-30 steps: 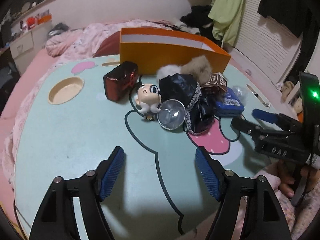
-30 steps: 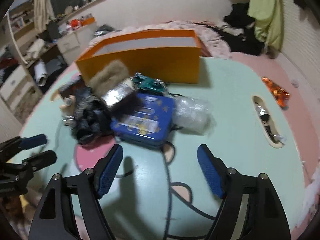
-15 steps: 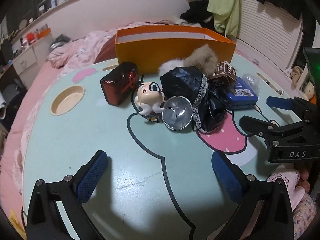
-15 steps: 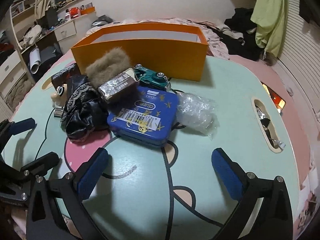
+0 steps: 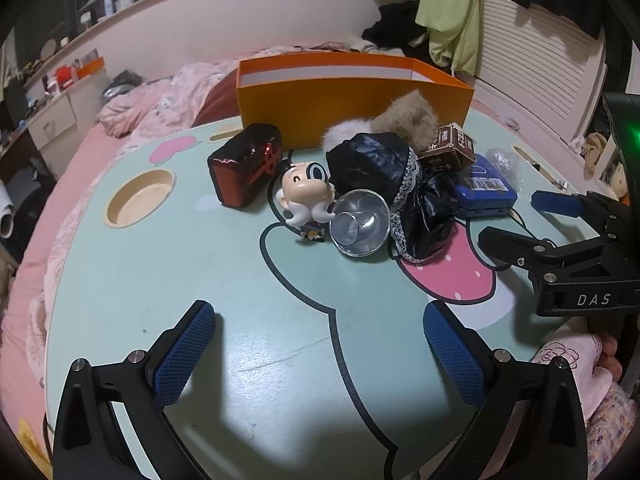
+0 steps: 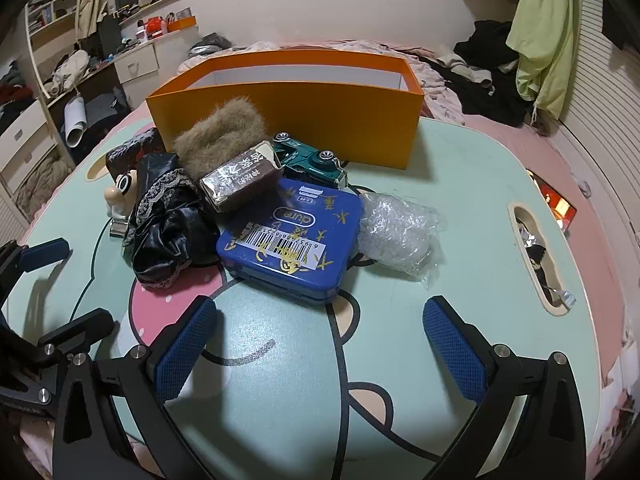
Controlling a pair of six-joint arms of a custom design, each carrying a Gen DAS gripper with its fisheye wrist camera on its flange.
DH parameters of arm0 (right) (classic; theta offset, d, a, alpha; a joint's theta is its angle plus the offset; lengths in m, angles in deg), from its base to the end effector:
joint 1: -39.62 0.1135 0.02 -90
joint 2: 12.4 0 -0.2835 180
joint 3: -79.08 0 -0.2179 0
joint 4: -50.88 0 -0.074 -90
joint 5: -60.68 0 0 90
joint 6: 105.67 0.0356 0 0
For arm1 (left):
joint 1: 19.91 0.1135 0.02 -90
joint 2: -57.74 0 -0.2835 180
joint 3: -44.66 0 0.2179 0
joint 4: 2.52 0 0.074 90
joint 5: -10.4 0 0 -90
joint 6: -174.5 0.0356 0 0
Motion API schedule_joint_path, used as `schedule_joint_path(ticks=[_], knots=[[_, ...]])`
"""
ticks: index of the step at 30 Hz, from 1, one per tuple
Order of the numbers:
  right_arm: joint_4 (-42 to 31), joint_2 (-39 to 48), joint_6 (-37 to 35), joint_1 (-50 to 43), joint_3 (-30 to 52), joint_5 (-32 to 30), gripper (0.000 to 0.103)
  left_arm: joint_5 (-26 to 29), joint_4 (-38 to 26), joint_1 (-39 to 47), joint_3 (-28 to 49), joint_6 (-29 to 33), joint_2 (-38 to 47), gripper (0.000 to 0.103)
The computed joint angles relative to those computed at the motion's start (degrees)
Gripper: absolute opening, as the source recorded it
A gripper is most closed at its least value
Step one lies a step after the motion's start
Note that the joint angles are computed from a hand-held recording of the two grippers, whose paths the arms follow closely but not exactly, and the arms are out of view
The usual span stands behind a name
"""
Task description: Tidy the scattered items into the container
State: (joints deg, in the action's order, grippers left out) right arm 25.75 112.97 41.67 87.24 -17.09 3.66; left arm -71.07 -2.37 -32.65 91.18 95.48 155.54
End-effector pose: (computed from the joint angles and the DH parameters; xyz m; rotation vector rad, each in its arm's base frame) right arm 0.2761 0.2738 0.1048 0.3562 2.4245 -0.0405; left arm 0.2557 -0.0632 0.1393 0.5687 2.3930 -0.1967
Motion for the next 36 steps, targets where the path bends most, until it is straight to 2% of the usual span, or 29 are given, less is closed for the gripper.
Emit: schedule_joint_path(ticks=[8, 36], knots=[[-0.39, 0.07, 0.27, 0.06, 0.29, 0.07, 0.103, 0.90, 1.67, 0.84, -0.81, 0.52, 0.47, 0.103], [-1.38, 0.11, 0.95, 0.00, 0.84, 0.20, 0.103, 1.11, 1.72, 1.09, -0.69, 0.64, 0.60, 0.103]])
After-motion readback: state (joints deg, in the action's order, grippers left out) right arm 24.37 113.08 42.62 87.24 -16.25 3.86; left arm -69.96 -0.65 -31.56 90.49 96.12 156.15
